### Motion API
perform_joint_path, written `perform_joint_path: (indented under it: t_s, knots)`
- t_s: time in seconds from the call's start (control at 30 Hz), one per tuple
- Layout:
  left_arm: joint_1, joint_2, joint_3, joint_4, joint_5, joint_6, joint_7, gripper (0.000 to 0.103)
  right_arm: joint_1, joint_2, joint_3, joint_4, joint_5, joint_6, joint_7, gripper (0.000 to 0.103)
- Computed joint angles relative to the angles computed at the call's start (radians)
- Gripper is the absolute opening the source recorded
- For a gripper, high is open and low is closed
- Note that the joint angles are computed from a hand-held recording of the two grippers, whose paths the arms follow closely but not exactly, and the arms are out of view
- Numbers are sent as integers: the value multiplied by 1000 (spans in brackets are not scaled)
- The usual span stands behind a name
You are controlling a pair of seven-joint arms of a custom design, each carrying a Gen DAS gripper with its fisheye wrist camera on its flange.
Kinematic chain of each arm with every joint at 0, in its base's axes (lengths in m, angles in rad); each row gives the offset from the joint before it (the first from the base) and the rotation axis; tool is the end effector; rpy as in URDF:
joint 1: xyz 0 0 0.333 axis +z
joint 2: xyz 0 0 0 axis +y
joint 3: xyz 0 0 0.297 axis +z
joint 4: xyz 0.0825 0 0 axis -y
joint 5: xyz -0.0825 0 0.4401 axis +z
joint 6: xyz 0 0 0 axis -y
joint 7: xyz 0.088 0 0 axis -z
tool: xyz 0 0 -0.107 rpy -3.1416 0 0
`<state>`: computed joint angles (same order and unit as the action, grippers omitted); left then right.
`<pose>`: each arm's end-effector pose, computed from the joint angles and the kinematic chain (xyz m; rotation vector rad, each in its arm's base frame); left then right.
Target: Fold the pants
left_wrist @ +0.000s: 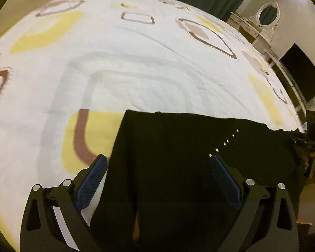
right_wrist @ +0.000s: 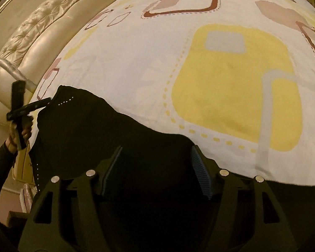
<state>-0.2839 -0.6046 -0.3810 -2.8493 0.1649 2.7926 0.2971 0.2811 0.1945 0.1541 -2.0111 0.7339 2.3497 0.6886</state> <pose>0.3443 -0.2509 0.3514 -2.4031 1.4673 -0.7767 0.5827 0.2797 0.3254 -2.3876 0.9402 0.2621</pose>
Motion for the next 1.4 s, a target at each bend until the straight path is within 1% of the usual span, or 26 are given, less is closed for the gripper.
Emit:
perform_joint_path:
  t_s: [0.07, 0.13, 0.17, 0.2, 0.27, 0.33, 0.4, 0.47, 0.5, 0.53, 0.57, 0.6, 0.63, 0.7, 0.77, 0.83, 0.9, 0.97, 1.0, 1.07, 1.2, 1.27, 1.3, 1.33, 1.37, 1.4]
  knots:
    - [2, 25, 26, 6, 2, 16, 42, 97, -19, -10, 7, 5, 86, -25, -53, 65]
    - [0, 47, 43, 16, -1, 18, 80, 97, -18, -4, 5, 23, 100, -53, -59, 66]
    - [-12, 63, 67, 21, -15, 25, 112, 97, -7, 0, 4, 28, 72, -46, -47, 66]
    - [-19, 73, 82, 23, -28, 32, 138, 97, 14, 8, 3, 32, 7, -19, -27, 67]
    - [-18, 85, 86, 31, -42, 34, 167, 97, 38, 25, 6, 44, -77, -4, 6, 67]
    - [-20, 88, 97, 26, -66, 53, 188, 97, 50, 41, 12, 59, -121, -2, 24, 68]
    - [-41, 92, 131, 18, -107, 71, 231, 97, 53, 55, 22, 76, -136, -14, 24, 69]
    - [-61, 80, 152, 5, -142, 81, 273, 96, 53, 65, 30, 90, -143, -38, 19, 69]
    - [-71, 78, 163, 3, -160, 84, 296, 94, 60, 67, 33, 93, -162, -42, 20, 69]
    - [-70, 80, 164, 5, -172, 83, 310, 85, 68, 67, 34, 92, -186, -37, 24, 69]
    - [-62, 77, 159, 7, -178, 73, 317, 71, 73, 70, 33, 91, -207, -31, 22, 68]
    - [-50, 77, 155, 11, -185, 62, 316, 68, 78, 73, 34, 93, -225, -33, 26, 68]
    - [-64, 73, 180, -1, -216, 88, 330, 67, 79, 74, 36, 94, -231, -33, 25, 68]
    - [-74, 70, 199, -18, -252, 130, 352, 67, 80, 78, 37, 97, -236, -32, 32, 68]
    - [-74, 81, 202, -16, -267, 140, 378, 67, 77, 82, 38, 106, -237, -40, 37, 68]
    - [-45, 64, 168, -16, -254, 121, 375, 68, 72, 82, 39, 111, -228, -49, 35, 68]
    - [-38, 25, 159, -44, -252, 128, 374, 68, 73, 80, 38, 107, -237, -44, 34, 68]
    - [-59, -4, 191, -74, -278, 120, 384, 68, 77, 78, 39, 101, -245, -32, 31, 68]
    - [-71, -18, 208, -91, -295, 129, 391, 68, 77, 78, 40, 97, -243, -24, 28, 68]
    - [-100, -25, 241, -114, -327, 176, 413, 68, 76, 80, 42, 97, -238, -22, 24, 69]
    - [-161, 44, 297, -75, -365, 215, 491, 69, 75, 84, 43, 104, -238, -31, 17, 69]
    - [-170, 86, 299, -43, -377, 229, 525, 69, 74, 85, 42, 108, -241, -37, 17, 69]
    - [-166, 102, 291, -31, -381, 229, 533, 67, 75, 85, 42, 108, -244, -37, 17, 69]
    - [-170, 118, 295, -18, -388, 233, 548, 54, 75, 85, 41, 108, -247, -35, 17, 69]
    - [-199, 127, 325, -14, -413, 241, 575, 38, 77, 87, 41, 107, -251, -31, 18, 69]
    - [-259, 137, 387, -11, -458, 256, 621, 33, 84, 83, 40, 98, -265, -13, 24, 65]
